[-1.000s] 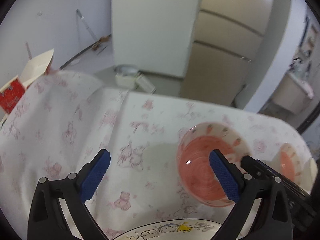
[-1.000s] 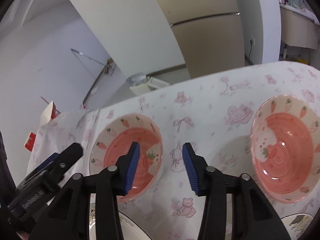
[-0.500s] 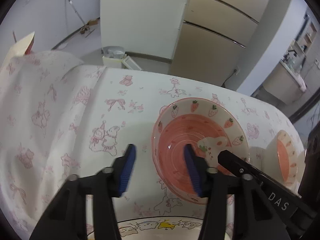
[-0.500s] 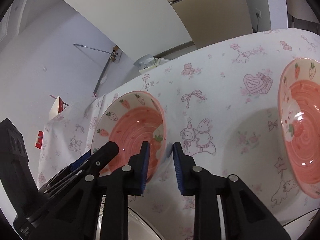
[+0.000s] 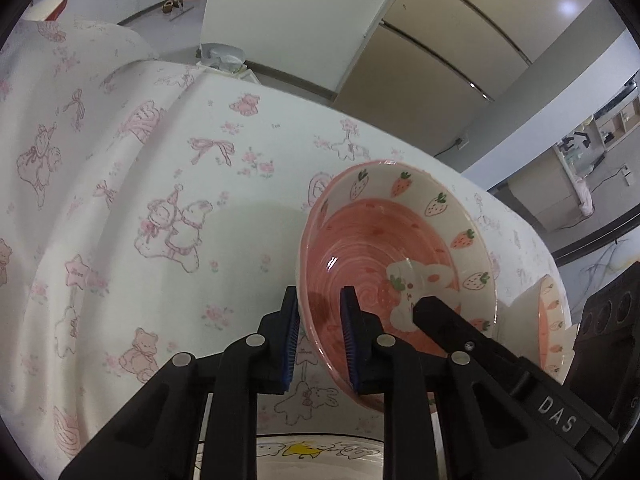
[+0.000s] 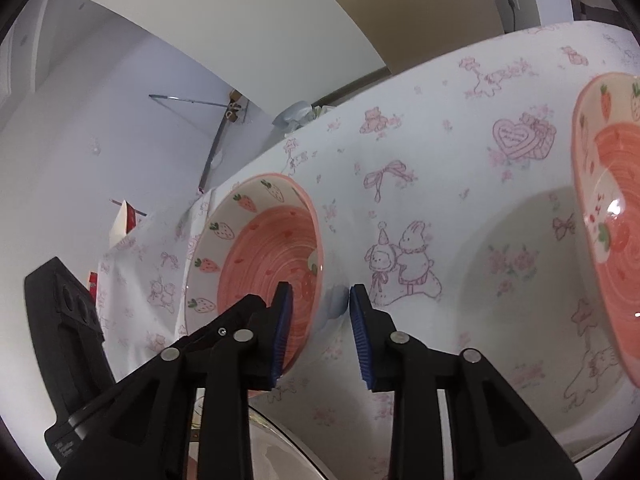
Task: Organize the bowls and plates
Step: 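Close the right tool on the bowl rim and lift it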
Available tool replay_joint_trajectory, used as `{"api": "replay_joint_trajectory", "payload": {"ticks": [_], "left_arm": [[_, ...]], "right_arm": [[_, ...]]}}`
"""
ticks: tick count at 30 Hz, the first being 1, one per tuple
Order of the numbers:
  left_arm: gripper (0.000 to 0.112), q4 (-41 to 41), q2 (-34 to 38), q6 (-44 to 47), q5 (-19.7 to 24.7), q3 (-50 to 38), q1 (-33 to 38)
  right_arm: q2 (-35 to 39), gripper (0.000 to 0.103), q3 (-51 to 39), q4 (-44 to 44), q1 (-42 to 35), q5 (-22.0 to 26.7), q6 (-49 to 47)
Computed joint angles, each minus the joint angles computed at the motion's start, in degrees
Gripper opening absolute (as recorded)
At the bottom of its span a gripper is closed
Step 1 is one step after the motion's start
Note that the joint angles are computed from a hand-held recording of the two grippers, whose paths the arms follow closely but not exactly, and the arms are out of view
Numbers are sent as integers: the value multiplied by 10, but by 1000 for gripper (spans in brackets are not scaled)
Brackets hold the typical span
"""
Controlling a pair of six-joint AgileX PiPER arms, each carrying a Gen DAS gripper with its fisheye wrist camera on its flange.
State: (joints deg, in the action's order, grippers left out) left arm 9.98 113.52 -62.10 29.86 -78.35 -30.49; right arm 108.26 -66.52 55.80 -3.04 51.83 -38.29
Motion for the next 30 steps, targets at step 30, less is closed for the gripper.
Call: {"api": "replay_joint_trajectory", "payload": {"ticks": [30], "left_arm": [[15,267,-141,-228,106,-30,-136]], "right_arm": [[-149,12,-27,7,-88,104,20]]}}
